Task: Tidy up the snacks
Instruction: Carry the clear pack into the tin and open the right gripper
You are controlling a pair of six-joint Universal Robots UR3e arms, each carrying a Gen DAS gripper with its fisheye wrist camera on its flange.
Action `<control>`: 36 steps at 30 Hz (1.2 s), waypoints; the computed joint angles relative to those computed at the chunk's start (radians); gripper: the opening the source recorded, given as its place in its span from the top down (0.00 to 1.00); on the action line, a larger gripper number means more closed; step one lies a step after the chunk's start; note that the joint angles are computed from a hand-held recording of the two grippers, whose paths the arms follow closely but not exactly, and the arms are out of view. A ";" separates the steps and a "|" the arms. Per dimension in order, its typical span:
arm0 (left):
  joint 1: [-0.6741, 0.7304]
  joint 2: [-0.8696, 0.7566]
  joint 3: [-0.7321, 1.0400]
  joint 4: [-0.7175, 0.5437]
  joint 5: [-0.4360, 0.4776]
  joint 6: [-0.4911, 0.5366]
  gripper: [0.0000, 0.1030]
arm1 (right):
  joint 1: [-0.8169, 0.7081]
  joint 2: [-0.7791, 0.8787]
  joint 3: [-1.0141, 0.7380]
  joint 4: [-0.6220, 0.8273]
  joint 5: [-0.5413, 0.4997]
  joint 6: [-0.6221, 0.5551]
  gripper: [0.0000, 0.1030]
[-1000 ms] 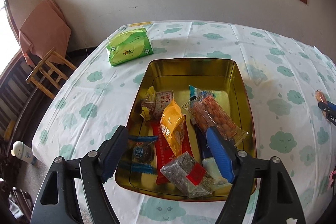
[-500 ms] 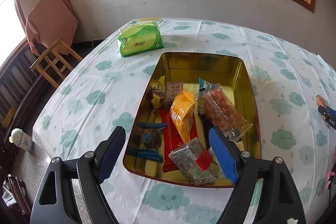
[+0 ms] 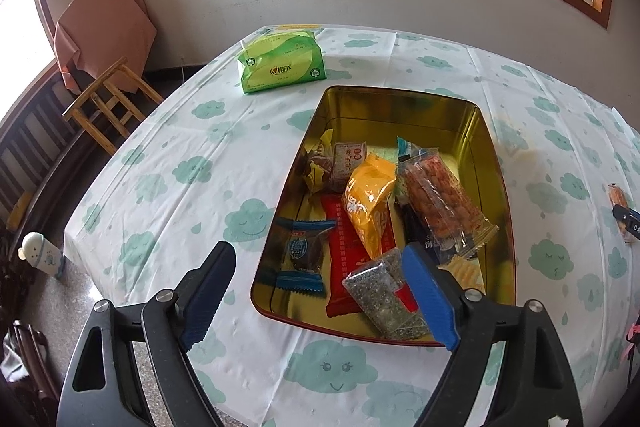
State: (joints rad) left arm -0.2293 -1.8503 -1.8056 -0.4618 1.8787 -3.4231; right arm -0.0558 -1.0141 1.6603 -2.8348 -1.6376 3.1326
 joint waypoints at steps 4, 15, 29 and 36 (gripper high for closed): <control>0.001 0.009 -0.018 0.003 -0.014 0.003 0.16 | 0.019 -0.022 0.008 0.031 0.000 0.017 0.63; 0.010 0.050 -0.070 0.018 -0.006 -0.010 0.14 | 0.128 -0.087 -0.028 0.095 0.078 0.085 0.63; 0.068 0.108 -0.149 0.036 -0.019 -0.014 0.13 | 0.363 0.018 -0.346 0.245 0.113 0.147 0.63; 0.104 0.145 -0.193 0.052 -0.025 -0.017 0.13 | 0.453 0.122 -0.545 0.340 0.119 0.168 0.63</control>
State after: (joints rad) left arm -0.1257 -1.7053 -1.9985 -0.4097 1.8537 -3.4405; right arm 0.3976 -0.8923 1.1150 -2.4951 -1.5189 3.3003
